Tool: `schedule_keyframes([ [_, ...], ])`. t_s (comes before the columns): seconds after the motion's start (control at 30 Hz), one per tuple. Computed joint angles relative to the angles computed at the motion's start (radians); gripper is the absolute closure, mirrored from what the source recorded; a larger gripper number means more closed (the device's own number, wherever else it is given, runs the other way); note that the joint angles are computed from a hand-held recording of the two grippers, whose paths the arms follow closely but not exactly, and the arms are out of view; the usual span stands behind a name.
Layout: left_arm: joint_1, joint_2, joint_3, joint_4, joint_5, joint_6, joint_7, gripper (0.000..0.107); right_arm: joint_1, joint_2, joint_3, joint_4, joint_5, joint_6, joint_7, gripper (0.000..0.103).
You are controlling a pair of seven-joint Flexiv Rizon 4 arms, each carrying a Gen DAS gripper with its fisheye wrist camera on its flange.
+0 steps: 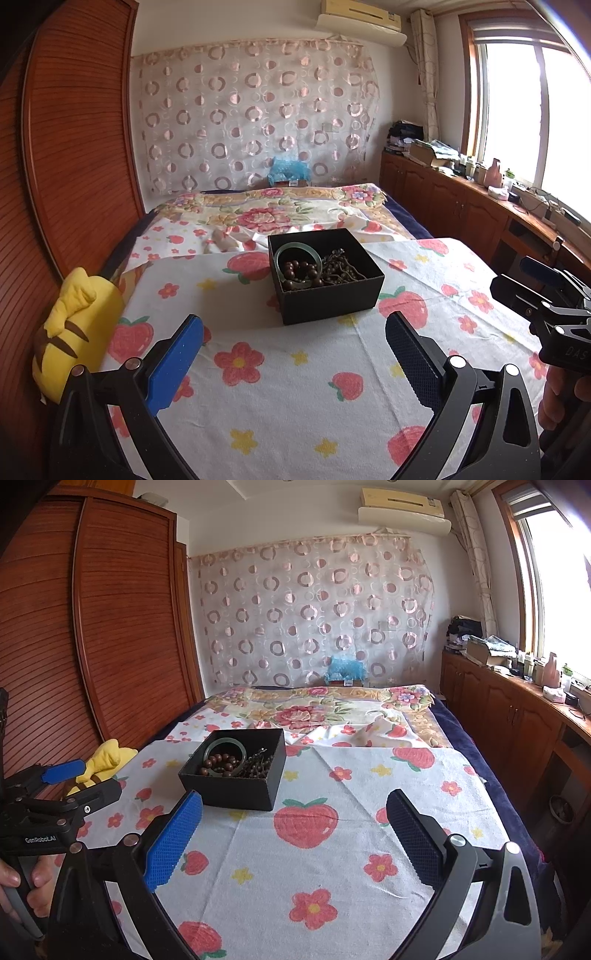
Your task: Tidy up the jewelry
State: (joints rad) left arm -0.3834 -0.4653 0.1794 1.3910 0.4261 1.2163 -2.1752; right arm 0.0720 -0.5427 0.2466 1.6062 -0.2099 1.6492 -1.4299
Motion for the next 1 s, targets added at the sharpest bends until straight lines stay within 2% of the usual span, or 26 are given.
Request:
schedule_keyframes([
  [0.27,0.0,0.0,-0.001,0.0,0.001,-0.001,-0.001,0.012,-0.007,-0.001,0.01,-0.001,0.005,-0.002,-0.006,0.002],
  [0.6,-0.001,0.0,0.0,0.001,0.004,0.001,-0.004,0.012,0.035,0.006,-0.038,0.017,-0.002,0.018,0.018,0.002],
  [1.0,-0.005,0.002,0.007,0.0,0.014,0.0,-0.011,0.011,0.027,0.004,-0.032,0.018,-0.015,0.021,0.03,0.002],
])
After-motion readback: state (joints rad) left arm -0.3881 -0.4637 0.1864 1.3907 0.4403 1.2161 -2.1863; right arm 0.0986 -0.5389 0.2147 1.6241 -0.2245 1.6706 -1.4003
